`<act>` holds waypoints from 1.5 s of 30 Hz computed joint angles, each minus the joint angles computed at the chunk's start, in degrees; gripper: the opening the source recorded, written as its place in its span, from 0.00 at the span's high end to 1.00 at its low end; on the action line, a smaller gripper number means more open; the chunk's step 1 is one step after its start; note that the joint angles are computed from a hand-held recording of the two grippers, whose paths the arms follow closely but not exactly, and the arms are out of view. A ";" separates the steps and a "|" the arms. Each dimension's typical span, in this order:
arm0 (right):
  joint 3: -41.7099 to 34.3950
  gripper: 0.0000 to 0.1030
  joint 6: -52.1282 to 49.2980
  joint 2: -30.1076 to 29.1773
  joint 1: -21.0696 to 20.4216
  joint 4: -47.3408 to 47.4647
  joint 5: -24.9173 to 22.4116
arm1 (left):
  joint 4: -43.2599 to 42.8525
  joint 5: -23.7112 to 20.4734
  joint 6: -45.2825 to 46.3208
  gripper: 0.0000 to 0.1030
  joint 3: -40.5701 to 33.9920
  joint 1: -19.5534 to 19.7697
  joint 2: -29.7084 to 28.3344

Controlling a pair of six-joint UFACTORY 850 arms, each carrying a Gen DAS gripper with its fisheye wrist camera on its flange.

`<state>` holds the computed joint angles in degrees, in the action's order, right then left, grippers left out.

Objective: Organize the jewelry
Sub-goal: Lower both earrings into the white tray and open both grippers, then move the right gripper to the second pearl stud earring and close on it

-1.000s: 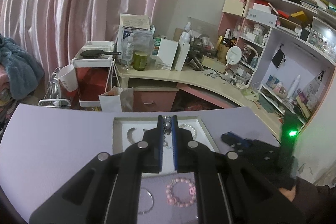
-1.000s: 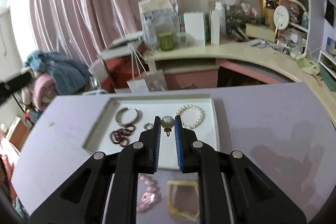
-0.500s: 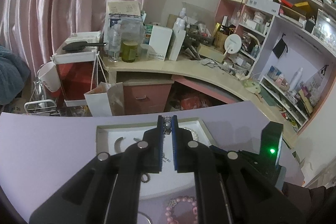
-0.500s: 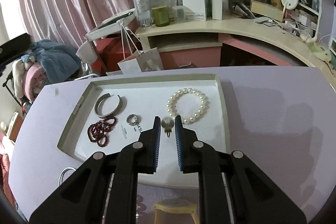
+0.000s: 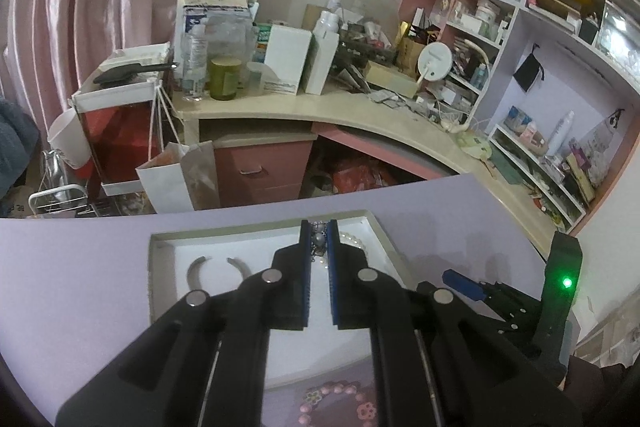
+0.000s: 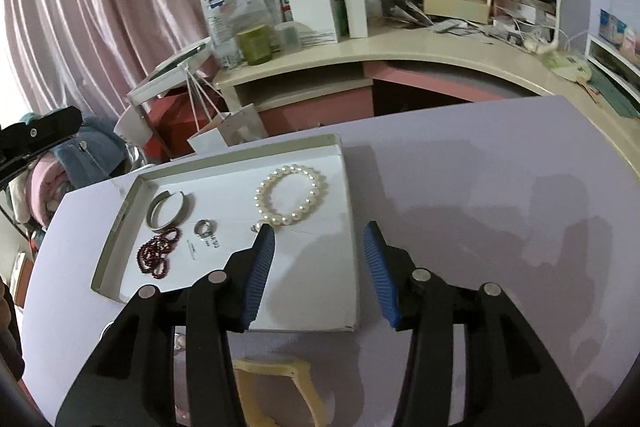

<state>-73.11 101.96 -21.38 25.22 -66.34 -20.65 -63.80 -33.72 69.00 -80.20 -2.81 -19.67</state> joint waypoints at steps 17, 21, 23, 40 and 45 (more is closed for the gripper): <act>2.66 0.53 5.43 1.90 0.37 -3.54 -0.69 | -3.08 -0.97 1.06 0.48 1.01 0.07 0.70; 3.92 0.53 7.39 3.44 1.20 -5.29 -1.54 | -5.71 0.29 2.59 0.48 2.74 1.69 2.99; 4.72 0.53 8.67 4.40 1.84 -6.46 -2.04 | -7.13 1.05 3.99 0.48 4.14 2.53 4.60; 11.29 0.53 11.30 10.17 9.88 -9.01 -3.65 | -16.79 5.08 12.50 0.37 21.40 11.17 20.46; 11.94 0.53 8.92 10.19 12.26 -7.78 -3.67 | -18.59 6.50 13.81 0.30 26.16 13.28 24.49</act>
<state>-61.16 110.87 -11.20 37.48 -74.12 -24.32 -82.39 -27.22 82.81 -54.05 10.47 4.82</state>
